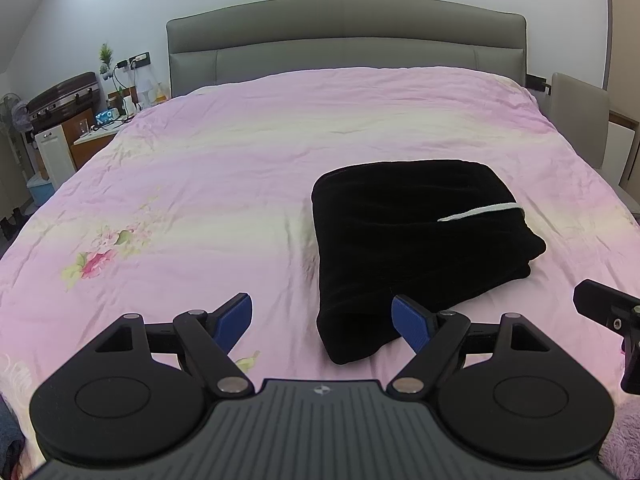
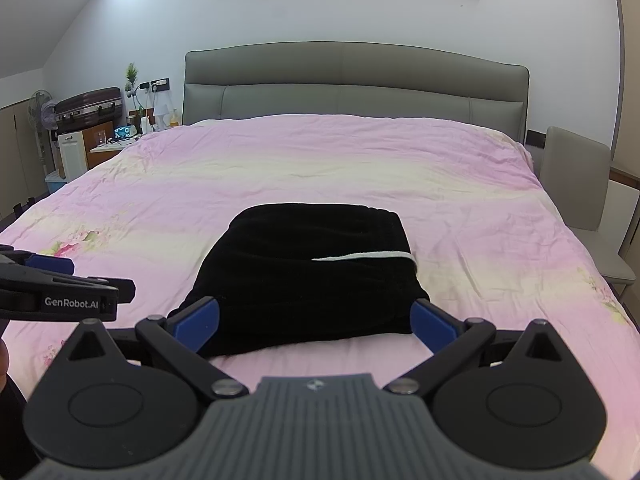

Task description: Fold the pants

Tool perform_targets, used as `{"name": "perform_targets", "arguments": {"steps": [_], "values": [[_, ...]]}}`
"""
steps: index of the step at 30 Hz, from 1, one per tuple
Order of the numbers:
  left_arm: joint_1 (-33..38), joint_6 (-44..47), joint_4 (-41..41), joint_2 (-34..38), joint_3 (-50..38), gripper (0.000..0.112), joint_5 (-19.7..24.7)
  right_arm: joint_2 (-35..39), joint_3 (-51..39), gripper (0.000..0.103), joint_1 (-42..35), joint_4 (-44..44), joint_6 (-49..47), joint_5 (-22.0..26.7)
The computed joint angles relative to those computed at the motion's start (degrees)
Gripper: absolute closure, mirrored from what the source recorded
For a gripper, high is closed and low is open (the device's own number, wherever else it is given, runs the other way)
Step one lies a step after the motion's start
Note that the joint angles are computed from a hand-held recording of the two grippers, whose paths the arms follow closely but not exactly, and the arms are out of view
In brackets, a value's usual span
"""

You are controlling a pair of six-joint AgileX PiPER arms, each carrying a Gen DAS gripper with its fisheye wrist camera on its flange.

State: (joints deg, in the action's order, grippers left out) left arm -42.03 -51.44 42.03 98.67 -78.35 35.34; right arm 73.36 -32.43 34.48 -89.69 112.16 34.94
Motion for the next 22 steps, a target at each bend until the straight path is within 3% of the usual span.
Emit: {"name": "perform_targets", "arguments": {"steps": [22], "values": [[-0.07, 0.39, 0.23, -0.3, 0.34, 0.019, 0.24, -0.67, 0.65, 0.005, -0.83, -0.03, -0.45, -1.25]]}}
